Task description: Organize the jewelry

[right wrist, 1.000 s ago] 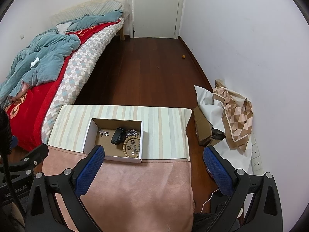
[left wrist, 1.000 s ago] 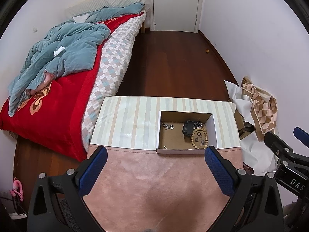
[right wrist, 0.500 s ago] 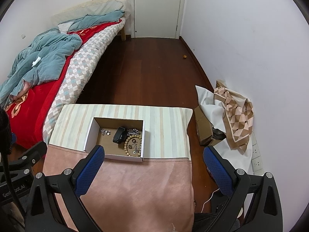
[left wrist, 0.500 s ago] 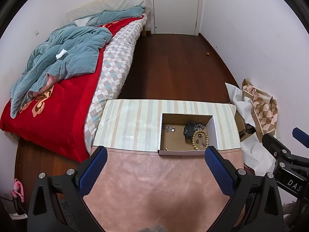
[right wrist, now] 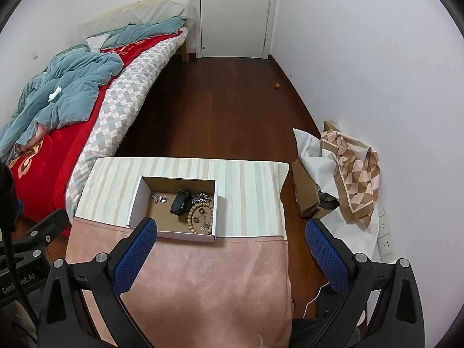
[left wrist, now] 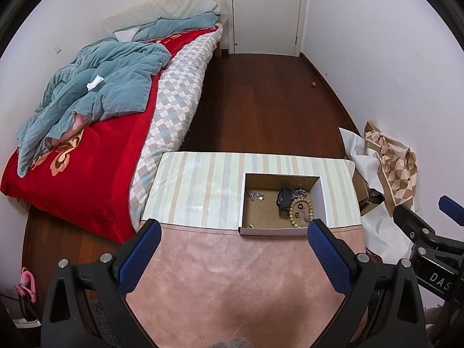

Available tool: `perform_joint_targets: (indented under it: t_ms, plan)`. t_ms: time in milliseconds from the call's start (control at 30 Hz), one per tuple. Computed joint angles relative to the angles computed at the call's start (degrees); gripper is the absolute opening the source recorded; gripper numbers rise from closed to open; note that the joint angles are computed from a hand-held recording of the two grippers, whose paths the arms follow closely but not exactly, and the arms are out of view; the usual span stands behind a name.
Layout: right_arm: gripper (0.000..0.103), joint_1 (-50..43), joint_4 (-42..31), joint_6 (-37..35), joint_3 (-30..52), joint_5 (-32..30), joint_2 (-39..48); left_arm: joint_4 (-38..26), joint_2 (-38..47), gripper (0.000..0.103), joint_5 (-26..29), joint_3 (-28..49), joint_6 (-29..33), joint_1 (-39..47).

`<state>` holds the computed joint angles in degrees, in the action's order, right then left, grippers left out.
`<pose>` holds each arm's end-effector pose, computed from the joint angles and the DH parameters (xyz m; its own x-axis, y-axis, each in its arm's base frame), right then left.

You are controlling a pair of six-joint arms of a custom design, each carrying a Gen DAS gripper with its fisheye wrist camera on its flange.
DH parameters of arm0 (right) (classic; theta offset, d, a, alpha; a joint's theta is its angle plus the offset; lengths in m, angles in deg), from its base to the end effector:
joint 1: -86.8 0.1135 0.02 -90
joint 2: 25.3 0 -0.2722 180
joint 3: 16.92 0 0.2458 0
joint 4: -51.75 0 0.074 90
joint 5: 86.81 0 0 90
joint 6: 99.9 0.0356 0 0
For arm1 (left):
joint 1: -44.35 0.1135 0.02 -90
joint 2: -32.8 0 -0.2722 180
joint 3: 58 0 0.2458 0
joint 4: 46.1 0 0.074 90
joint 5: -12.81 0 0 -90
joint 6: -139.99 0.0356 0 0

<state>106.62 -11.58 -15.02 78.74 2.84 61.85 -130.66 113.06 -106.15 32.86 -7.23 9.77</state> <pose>0.2941 0.1062 0.3322 -0.7353 -0.3599 -0.5743 -0.4096 0.9111 -0.0464 0.2112 -0.1246 0.3259 -0.7533 -0.3742 -0.5408 -0.4561 0.8897 0.0196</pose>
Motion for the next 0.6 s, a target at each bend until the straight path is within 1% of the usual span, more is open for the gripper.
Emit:
perform_joint_targets:
  t_ms: [600]
  plan:
    - [0.103,0.46,-0.25,0.69,-0.48,-0.43,-0.51,-1.39,-0.15,0.103,-0.89,0.24,-1.22,-0.47]
